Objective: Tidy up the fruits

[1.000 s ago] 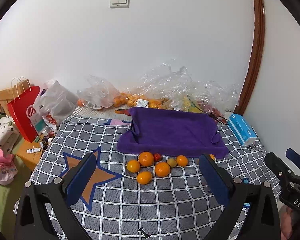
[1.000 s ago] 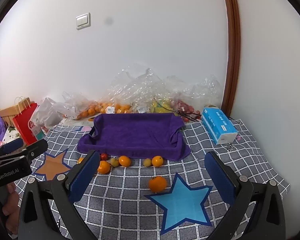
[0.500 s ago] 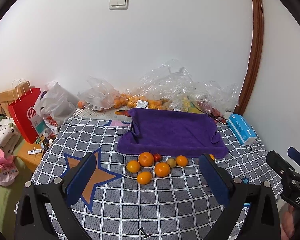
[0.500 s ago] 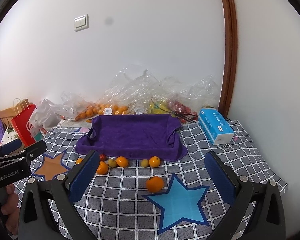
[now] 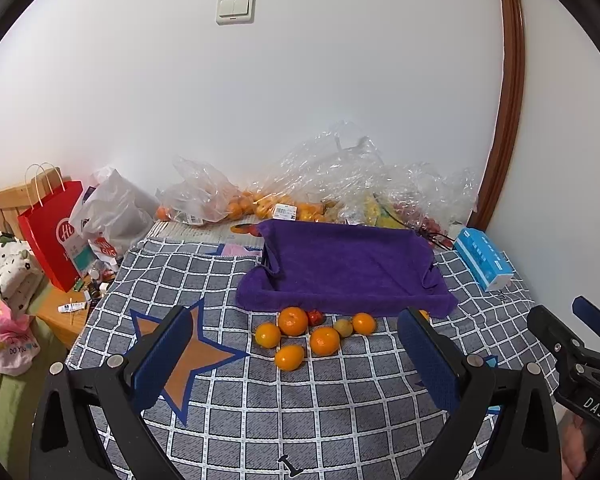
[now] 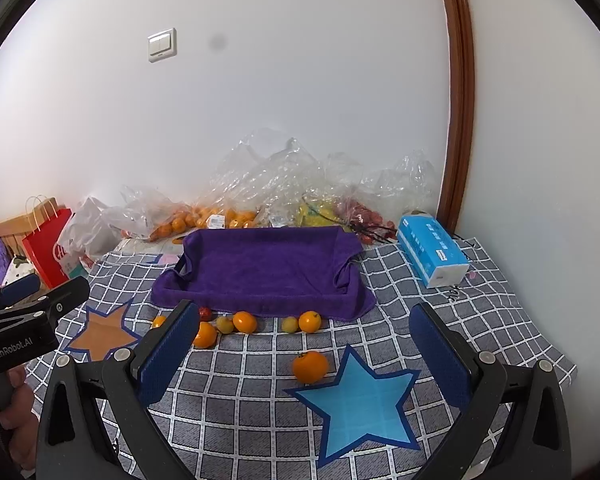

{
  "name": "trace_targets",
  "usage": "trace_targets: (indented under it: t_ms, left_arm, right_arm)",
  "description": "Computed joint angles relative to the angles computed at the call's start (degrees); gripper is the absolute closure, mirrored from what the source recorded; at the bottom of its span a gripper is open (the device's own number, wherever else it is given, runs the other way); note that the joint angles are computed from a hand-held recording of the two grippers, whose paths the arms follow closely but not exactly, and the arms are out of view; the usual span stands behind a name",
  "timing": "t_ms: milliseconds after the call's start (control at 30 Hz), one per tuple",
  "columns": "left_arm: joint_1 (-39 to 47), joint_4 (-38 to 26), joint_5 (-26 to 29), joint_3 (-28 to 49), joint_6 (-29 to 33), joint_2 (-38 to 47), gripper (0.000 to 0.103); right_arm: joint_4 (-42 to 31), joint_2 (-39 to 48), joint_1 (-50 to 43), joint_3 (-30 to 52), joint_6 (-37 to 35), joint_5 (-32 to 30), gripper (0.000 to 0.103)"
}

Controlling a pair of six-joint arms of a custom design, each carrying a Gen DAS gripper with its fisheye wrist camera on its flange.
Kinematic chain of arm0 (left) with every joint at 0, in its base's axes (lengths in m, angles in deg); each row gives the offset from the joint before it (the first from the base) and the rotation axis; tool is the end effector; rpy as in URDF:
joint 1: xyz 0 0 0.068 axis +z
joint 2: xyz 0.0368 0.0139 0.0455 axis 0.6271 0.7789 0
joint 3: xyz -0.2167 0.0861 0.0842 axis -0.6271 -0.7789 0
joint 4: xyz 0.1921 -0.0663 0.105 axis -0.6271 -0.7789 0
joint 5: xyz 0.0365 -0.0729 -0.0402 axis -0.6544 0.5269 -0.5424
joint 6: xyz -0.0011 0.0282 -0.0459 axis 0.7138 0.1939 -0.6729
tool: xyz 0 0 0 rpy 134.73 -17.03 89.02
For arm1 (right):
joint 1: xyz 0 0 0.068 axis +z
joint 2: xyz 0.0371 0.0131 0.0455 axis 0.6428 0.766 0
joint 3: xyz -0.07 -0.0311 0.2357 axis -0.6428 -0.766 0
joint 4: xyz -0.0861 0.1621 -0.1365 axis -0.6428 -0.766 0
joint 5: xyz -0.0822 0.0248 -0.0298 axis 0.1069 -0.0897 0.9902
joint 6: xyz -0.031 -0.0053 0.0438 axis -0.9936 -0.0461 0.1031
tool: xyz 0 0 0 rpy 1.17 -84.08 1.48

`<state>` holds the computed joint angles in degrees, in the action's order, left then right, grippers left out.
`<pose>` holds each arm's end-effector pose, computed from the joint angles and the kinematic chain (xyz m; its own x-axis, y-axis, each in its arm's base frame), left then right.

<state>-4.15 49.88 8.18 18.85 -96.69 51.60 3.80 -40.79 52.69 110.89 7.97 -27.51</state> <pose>0.1914 -0.1551 0.2576 -0.5681 -0.0006 -0.8230 0.0888 0.9941 -0.0620 0.1449 0.0233 0.2511 -0.5111 0.1124 -0.8522 0.1193 0.9911 0.0592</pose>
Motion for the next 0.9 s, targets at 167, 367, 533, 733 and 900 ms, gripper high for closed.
trace_targets:
  t_ms: [167, 367, 533, 733, 900]
  left_arm:
    - [-0.17, -0.21, -0.14, 0.06, -0.18, -0.04, 0.001]
    - [-0.32, -0.55, -0.57, 0.11, -0.18, -0.14, 0.001]
    - [-0.13, -0.46, -0.52, 0.09, -0.31, -0.13, 0.001]
    - [0.08, -0.19, -0.57, -0.05, -0.29, -0.11, 0.001]
    - [0.84, 0.22, 0.24, -0.15, -0.27, 0.30, 0.001]
  right_arm:
    - [0.07, -0.04, 0.69, 0.09, -0.04, 0.65, 0.000]
    - [-0.31, 0.17, 1.23, 0.30, 0.23, 1.56, 0.000]
    - [-0.15, 0.48, 1.71, 0.48, -0.23, 1.89, 0.000]
    - [0.58, -0.42, 1.36, -0.41, -0.06, 2.10, 0.000]
    - [1.91, -0.20, 0.25, -1.14, -0.66, 1.45, 0.000]
